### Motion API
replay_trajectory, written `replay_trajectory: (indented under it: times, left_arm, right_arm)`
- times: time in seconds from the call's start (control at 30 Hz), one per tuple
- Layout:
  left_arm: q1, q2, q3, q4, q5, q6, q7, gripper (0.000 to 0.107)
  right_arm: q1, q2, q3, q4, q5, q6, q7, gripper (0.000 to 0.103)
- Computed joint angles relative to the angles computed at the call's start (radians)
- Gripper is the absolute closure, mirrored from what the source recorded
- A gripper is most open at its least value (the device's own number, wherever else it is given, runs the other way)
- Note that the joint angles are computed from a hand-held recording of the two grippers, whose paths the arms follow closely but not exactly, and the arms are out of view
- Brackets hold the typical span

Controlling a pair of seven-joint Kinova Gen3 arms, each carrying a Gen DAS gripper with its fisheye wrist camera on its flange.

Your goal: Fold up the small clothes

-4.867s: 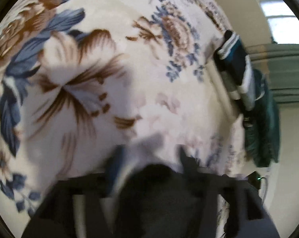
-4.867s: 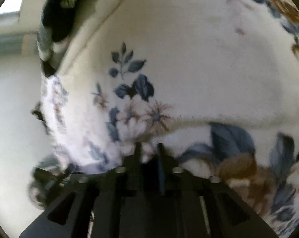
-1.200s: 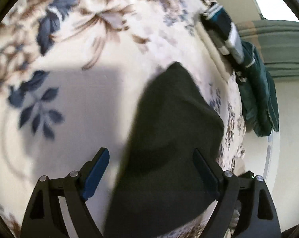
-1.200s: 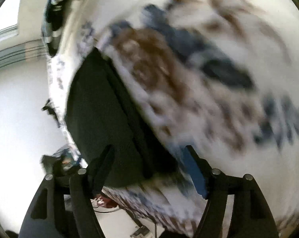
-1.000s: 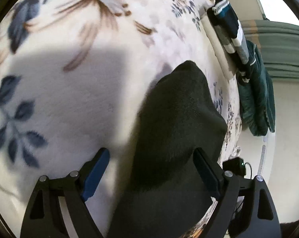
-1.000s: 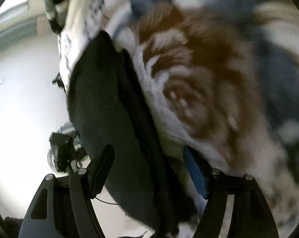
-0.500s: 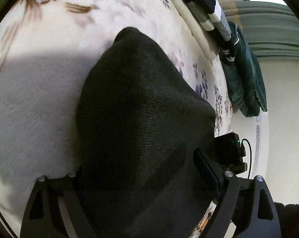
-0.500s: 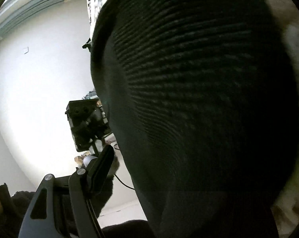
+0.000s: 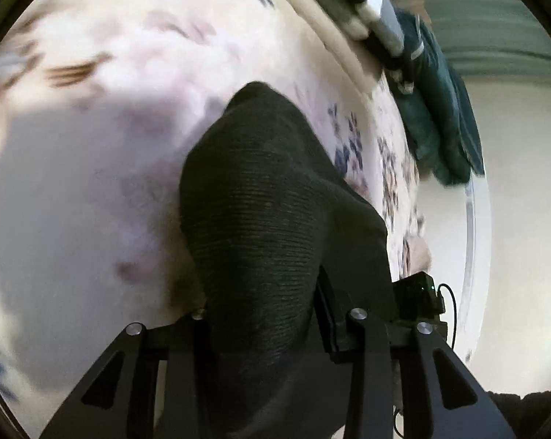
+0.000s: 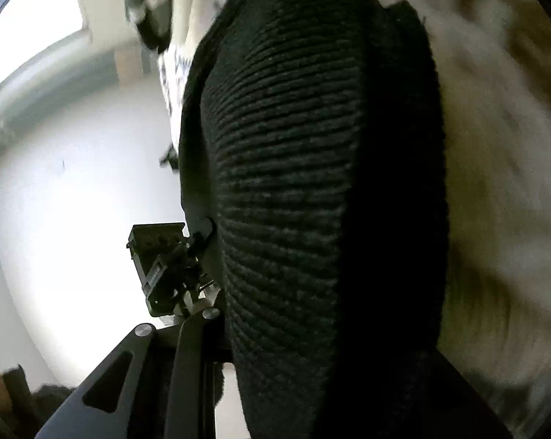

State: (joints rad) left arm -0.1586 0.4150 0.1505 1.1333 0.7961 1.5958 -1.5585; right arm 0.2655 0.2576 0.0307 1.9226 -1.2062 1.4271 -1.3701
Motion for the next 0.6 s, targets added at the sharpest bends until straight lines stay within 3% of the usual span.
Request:
replay_trajectory:
  times: [0.1, 0.23, 0.3, 0.37, 0.4, 0.43, 0.47, 0.6]
  left_arm:
    - [-0.024, 0.043, 0.014, 0.0, 0.031, 0.054, 0.002, 0.048]
    - [-0.034, 0.023, 0.017, 0.051, 0.042, 0.054, -0.092, 0.047]
    - [-0.026, 0.002, 0.01, 0.084, 0.046, 0.024, -0.121, 0.048]
    - [-0.017, -0.016, 0.002, 0.108, 0.057, -0.014, -0.133, 0.051]
    - [-0.011, -0.025, -0.002, 0.111, 0.057, -0.028, -0.131, 0.071]
    - [-0.007, -0.031, -0.005, 0.108, 0.06, -0.036, -0.12, 0.078]
    - [-0.005, -0.035, -0.008, 0.102, 0.06, -0.039, -0.109, 0.079]
    - [0.006, -0.032, -0.009, 0.024, 0.039, -0.013, -0.061, 0.083]
  right_arm:
    - [-0.006, -0.031, 0.015, 0.02, 0.05, -0.026, -0.061, 0.07]
    - [0.027, 0.006, 0.03, -0.01, 0.061, 0.015, -0.052, 0.047]
    - [0.041, 0.037, 0.022, -0.031, 0.074, 0.035, -0.035, 0.046]
    - [0.0, 0.043, -0.008, -0.028, 0.07, -0.006, -0.028, 0.046]
    - [-0.011, 0.034, -0.009, -0.034, 0.073, -0.021, -0.026, 0.048]
    - [-0.016, 0.036, -0.018, -0.035, 0.065, -0.039, -0.019, 0.065]
    - [-0.018, 0.025, -0.019, -0.034, 0.058, -0.048, -0.026, 0.073]
    - [-0.011, -0.003, -0.015, -0.062, 0.06, -0.026, -0.033, 0.078]
